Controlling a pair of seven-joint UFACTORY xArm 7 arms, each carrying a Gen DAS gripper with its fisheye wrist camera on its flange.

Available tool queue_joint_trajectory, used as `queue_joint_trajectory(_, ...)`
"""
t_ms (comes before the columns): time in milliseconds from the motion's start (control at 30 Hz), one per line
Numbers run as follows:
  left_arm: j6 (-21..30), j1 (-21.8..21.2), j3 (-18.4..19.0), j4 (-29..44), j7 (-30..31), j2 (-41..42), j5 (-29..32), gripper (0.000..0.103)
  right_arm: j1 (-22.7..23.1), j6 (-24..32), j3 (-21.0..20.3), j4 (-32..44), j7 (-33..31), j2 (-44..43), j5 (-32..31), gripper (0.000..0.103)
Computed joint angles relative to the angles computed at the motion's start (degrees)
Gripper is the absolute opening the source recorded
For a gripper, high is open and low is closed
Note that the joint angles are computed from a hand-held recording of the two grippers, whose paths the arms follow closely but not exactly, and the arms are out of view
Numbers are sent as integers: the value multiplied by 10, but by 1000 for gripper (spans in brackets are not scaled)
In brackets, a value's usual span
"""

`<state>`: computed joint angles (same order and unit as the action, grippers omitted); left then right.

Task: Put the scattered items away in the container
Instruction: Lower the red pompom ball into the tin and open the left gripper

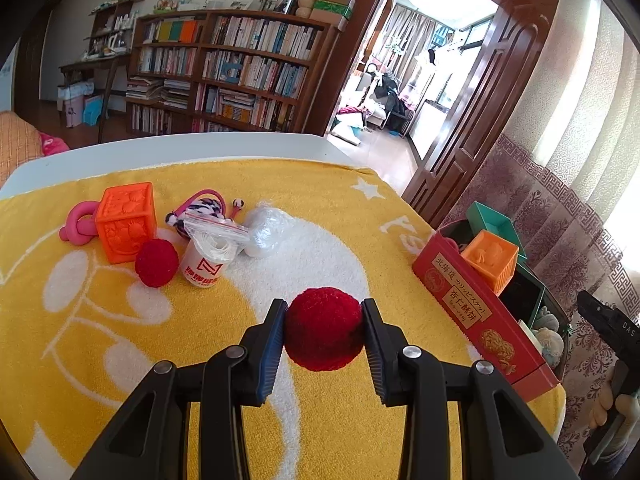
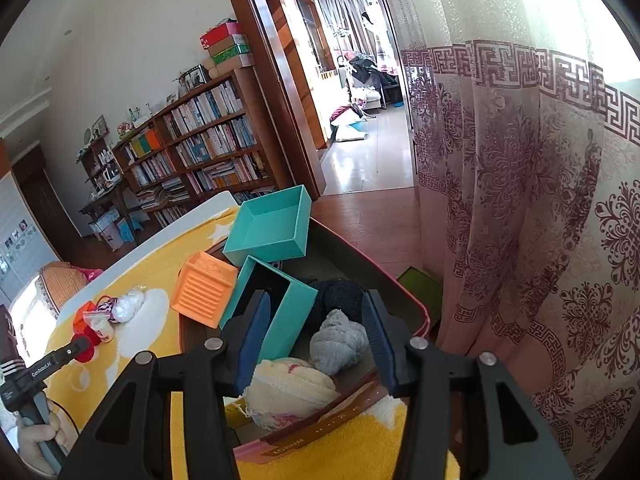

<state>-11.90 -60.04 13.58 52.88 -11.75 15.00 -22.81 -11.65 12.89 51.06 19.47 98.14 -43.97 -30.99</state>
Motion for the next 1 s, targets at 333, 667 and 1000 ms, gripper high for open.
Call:
queue_joint_trajectory(333,32,43,-93,98,-33,30,89,39,29,-6,-6,-41,38,-78,13,66)
queue_joint_trajectory(667,96,97,-196,255,-63,124,179,39,47,-11,-11,-63,30,-117,27,66)
queue_joint_trajectory(1000,150,125,-258,384,-75,217,241,69,58,-18,-14,-84,33,-133,44,66)
